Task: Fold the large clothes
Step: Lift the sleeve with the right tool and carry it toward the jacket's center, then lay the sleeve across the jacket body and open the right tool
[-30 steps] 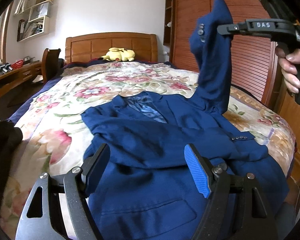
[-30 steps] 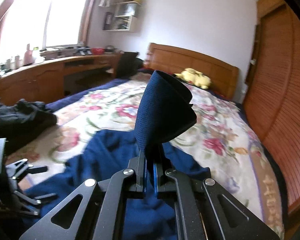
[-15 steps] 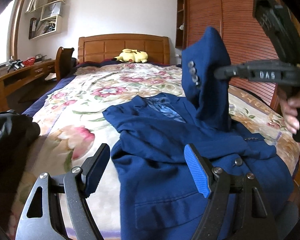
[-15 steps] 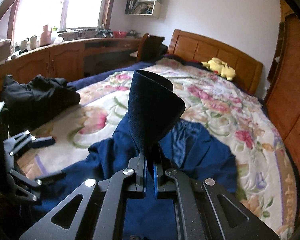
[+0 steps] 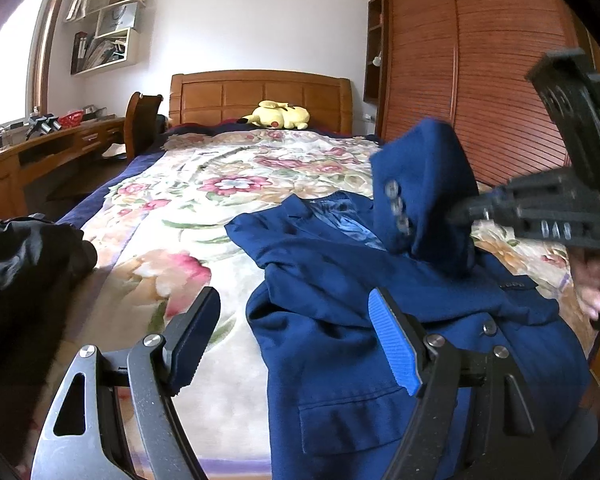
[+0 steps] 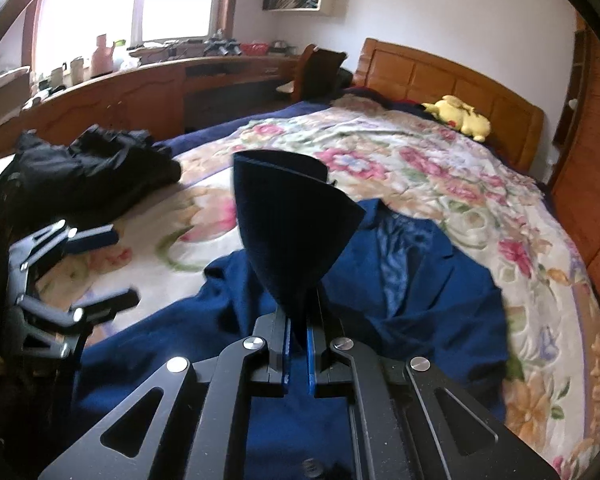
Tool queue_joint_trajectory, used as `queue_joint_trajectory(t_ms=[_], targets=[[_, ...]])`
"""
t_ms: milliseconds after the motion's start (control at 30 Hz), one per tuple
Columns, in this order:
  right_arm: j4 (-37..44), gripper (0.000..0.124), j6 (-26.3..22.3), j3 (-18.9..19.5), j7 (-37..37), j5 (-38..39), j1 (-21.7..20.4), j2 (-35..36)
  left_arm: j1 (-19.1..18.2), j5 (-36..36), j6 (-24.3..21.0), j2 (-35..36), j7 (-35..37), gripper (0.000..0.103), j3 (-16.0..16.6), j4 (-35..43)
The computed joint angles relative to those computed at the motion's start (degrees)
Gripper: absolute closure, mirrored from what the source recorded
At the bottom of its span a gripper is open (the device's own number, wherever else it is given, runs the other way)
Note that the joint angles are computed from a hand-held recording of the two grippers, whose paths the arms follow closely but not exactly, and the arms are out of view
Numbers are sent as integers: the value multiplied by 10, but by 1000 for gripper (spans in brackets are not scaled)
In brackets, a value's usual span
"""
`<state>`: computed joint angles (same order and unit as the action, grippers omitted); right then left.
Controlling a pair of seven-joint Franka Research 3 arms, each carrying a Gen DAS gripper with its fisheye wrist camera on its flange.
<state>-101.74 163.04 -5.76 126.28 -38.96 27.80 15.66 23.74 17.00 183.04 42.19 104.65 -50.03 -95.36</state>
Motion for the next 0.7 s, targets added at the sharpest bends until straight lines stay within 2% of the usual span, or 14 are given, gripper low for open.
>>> queue_joint_trajectory(t_ms=[200,300,400,533,600,700], targets=[[-17,119,-2,29,-62,70,-13,1,-5,4,7,-7,-10,25,12,-3],[-15,119,-13,27,-80,90,-8,4,-6,7,7,-8,-14,25,16,-3],[-8,107,-30,29,-98,105,-6,5,-5,9,9,-8,-18,25,16,-4],[-18,73,-11,17,-83,79,3,-11,-2,12,10,-9,-23,25,16,-6],[-26,73,11,13,-70,71,1,-18,-3,14,11,-10,-25,25,18,-7],[-17,73,8,-3,-25,37,6,-19,-5,17,11,-11,-29,25,22,-6]])
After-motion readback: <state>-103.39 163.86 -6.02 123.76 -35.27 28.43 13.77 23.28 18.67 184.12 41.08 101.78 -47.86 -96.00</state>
